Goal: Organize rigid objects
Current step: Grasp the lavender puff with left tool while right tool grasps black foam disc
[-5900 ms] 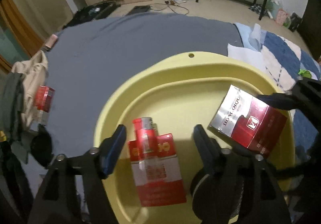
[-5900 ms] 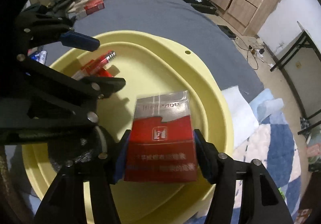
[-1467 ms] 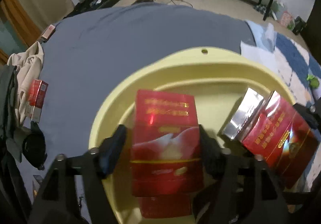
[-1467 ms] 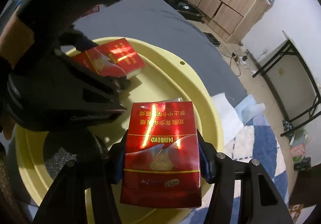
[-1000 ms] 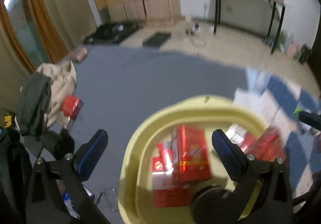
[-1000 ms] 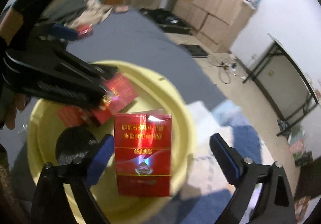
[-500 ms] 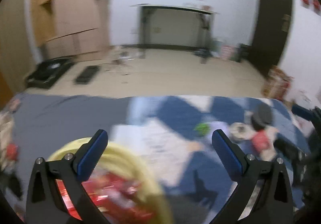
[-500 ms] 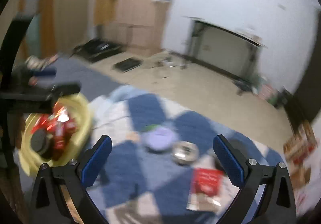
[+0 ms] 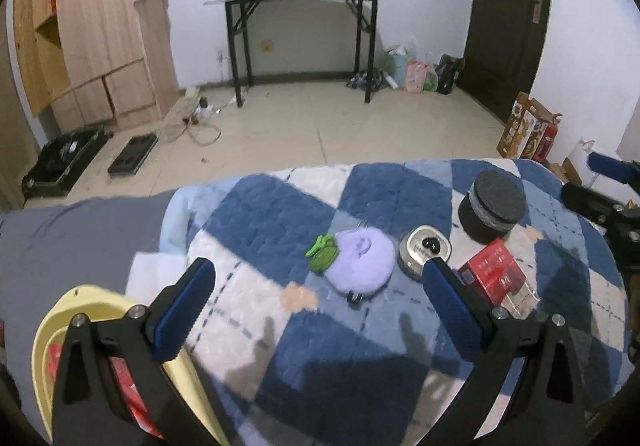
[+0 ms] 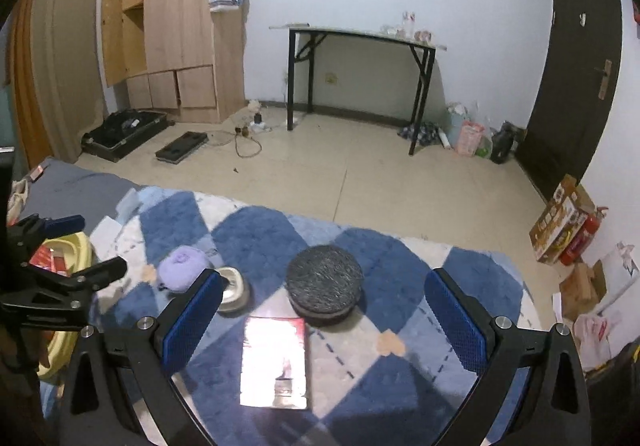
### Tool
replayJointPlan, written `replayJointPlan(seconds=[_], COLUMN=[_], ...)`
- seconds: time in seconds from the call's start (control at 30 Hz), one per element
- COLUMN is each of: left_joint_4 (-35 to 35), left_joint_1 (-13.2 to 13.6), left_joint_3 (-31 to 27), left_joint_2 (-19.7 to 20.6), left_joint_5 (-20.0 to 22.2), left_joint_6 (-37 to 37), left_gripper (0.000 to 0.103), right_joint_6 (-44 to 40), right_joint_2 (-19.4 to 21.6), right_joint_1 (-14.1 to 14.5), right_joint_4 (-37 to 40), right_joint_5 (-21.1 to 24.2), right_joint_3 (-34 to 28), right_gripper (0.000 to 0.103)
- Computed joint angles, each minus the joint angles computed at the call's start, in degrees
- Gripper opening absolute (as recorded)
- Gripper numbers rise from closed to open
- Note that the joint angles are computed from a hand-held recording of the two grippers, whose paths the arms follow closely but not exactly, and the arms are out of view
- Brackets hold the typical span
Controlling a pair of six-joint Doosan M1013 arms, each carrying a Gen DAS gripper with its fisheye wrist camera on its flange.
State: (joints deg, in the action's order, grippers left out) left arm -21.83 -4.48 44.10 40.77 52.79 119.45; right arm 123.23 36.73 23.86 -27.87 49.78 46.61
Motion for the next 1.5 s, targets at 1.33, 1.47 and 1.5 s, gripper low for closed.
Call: replayJointPlan(seconds=[1.33, 1.47, 1.5], left_joint_4=[-0.41, 2.13, 1.13], left_joint_1=[-2.39, -2.67, -2.53], left_joint_3=[1.20, -0.04, 0.09], left_joint_2=[3.56, 4.44, 4.36], left_joint_5=[-4.49, -3.83, -3.99], left_joint_6=[9.67, 7.06, 7.59], left_gripper=[0.103, 0.103, 0.102], right_joint_6=[-1.35, -2.21, -2.58], right_joint_2=[14.79, 14.36, 14.23], right_joint_1=[-4.43, -4.53, -4.52], right_joint_4=[7.75, 8.08, 8.21], right_joint_5=[5.49, 3.84, 3.41], right_joint_3=[-16.27, -15.05, -14.74], right_gripper=[0.103, 0.103, 0.102])
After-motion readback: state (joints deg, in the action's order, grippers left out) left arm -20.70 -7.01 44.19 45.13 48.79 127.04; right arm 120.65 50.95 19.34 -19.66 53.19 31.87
